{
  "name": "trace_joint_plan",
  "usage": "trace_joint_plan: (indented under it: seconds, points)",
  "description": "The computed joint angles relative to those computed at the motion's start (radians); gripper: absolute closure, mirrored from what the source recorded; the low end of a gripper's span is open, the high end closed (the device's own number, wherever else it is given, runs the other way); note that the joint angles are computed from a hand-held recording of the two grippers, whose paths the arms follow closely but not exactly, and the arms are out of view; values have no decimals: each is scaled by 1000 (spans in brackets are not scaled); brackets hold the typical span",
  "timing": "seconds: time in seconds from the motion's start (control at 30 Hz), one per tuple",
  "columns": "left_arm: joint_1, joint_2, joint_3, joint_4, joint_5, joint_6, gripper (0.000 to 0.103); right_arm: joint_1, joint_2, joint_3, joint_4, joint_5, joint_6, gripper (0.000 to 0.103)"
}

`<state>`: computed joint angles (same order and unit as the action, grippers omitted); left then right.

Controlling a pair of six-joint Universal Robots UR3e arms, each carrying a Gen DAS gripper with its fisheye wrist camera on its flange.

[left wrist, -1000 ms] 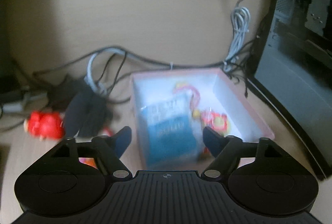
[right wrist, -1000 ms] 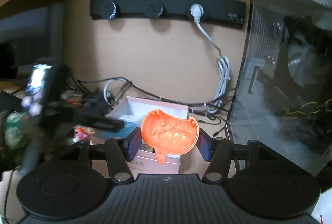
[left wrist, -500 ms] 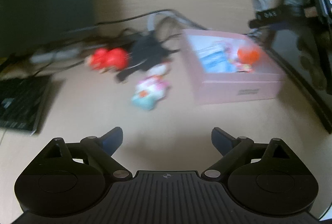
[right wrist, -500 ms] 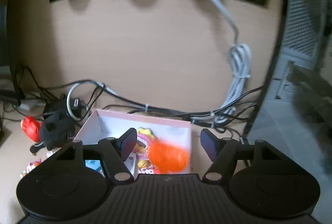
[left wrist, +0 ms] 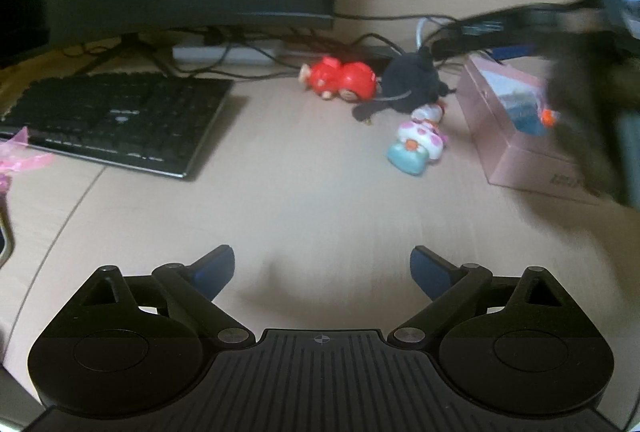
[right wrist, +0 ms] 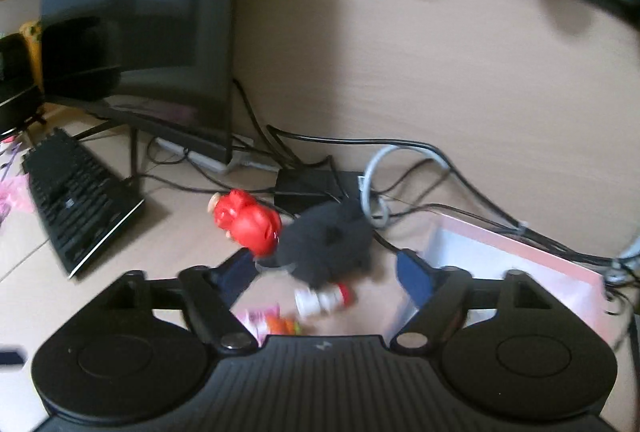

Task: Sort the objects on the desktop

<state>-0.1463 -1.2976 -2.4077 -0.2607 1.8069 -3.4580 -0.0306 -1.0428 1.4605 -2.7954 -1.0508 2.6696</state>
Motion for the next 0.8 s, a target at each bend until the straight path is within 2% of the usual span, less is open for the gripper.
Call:
trace_joint_plan:
  seconds: [0.03, 0.2, 0.23, 0.27, 0.3, 0.37, 0.53, 0.6, 0.67, 0.73, 0.8]
  points:
    - [7, 14, -12, 2, -6, 4, 4, 25, 65, -90, 27, -25, 26, 10]
    - [55, 64, -40, -41, -44, 40, 4, 154, 359, -566, 256, -239, 134, 11]
    - [64, 64, -42, -41, -52, 46, 4, 166, 394, -618, 283, -263, 130, 13]
    - [84, 71, -47, -42, -77, 69, 4, 172, 411, -650, 328, -270, 109, 24]
    - [89, 62, -44, -35, -84, 74, 4, 169, 409, -654, 362, -250, 88, 29]
    - [89, 43, -36, -23, -97, 83, 4, 166, 358, -564, 329, -248, 76, 31]
    - [41, -57, 7, 28, -132, 106, 4, 83, 134, -192, 278, -93, -29, 32]
    - [12, -91, 26, 37, -145, 113, 4, 44, 49, -73, 321, -36, -108, 40]
    - [-22, -131, 50, 45, -150, 116, 4, -5, -29, 0, 452, 40, -228, 48]
    - [-49, -159, 70, 45, -159, 122, 4, -69, -126, 108, 508, 115, -363, 48]
    - [-76, -180, 86, 49, -160, 124, 4, -136, -237, 250, 467, 174, -452, 40]
